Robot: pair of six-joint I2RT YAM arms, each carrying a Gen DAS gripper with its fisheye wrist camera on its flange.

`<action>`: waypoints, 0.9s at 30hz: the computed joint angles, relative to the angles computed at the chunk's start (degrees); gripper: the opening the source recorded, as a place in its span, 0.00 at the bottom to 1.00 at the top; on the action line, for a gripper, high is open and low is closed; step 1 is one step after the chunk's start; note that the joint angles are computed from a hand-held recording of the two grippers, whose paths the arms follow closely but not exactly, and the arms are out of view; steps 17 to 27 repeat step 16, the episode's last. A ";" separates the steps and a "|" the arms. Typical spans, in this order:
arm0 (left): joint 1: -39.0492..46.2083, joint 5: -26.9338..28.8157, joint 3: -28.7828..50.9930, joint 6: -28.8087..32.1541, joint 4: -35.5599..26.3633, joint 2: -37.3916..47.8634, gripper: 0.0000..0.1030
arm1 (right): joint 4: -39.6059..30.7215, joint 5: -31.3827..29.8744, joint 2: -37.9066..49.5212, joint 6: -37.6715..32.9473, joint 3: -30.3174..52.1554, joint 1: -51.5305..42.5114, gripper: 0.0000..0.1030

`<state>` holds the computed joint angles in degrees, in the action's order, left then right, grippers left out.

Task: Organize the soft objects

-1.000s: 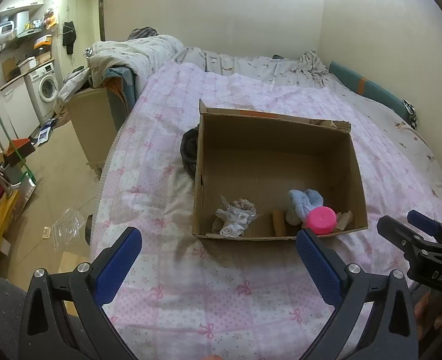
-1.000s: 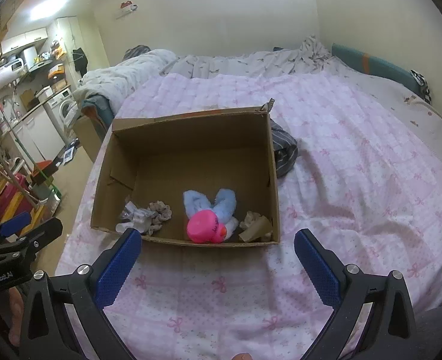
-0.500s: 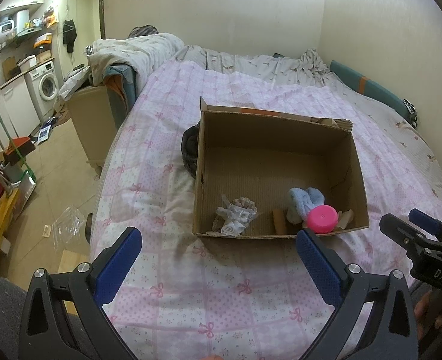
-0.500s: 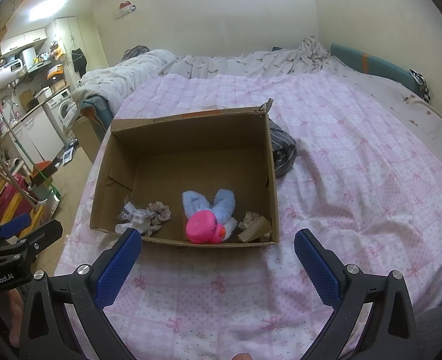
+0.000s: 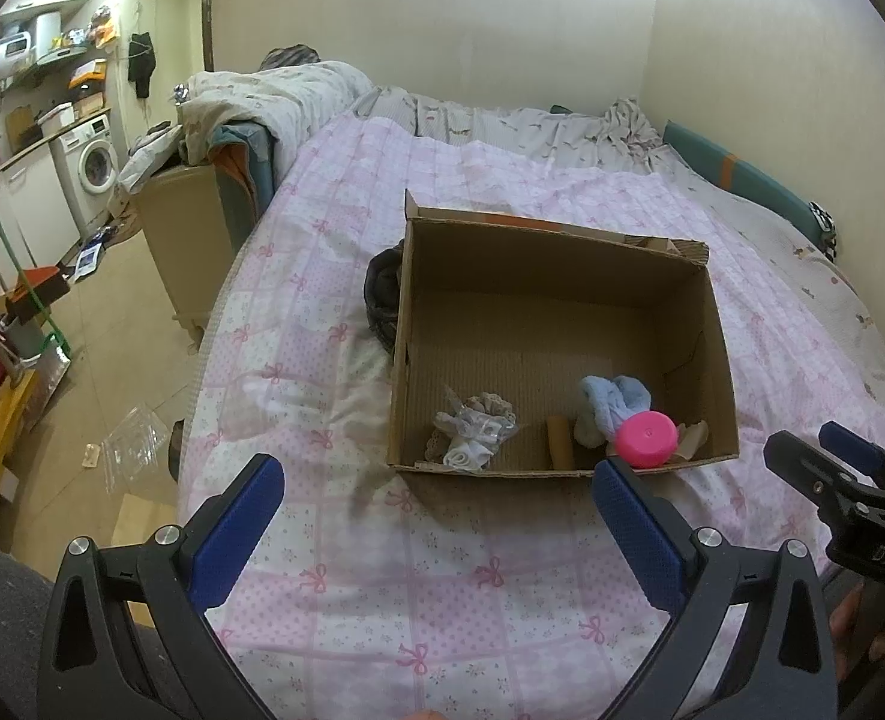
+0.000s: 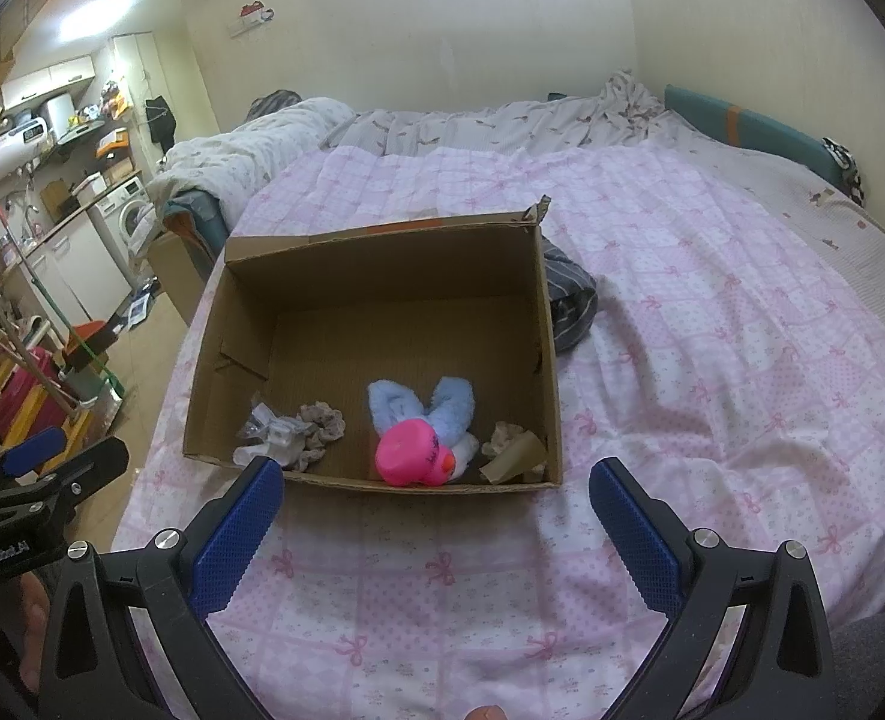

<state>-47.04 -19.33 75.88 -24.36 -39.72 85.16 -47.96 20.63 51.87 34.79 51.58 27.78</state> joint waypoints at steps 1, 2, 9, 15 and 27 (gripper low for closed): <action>-0.06 -0.08 -0.04 -0.04 0.03 0.00 1.00 | 0.08 0.20 -0.15 0.09 -0.14 0.20 1.00; -0.05 -0.06 -0.08 -0.04 0.08 0.00 1.00 | 0.04 0.36 -0.28 0.14 -0.15 0.32 1.00; 0.32 0.25 0.05 -0.18 -0.40 0.23 1.00 | -0.11 0.71 -0.37 0.58 -0.15 0.80 1.00; 0.81 1.58 0.04 -0.50 -0.45 0.37 1.00 | -0.13 0.67 -0.40 0.66 -0.16 0.79 1.00; 0.83 1.57 0.03 -0.52 -0.47 0.44 1.00 | -0.10 0.65 -0.37 0.59 -0.12 0.76 1.00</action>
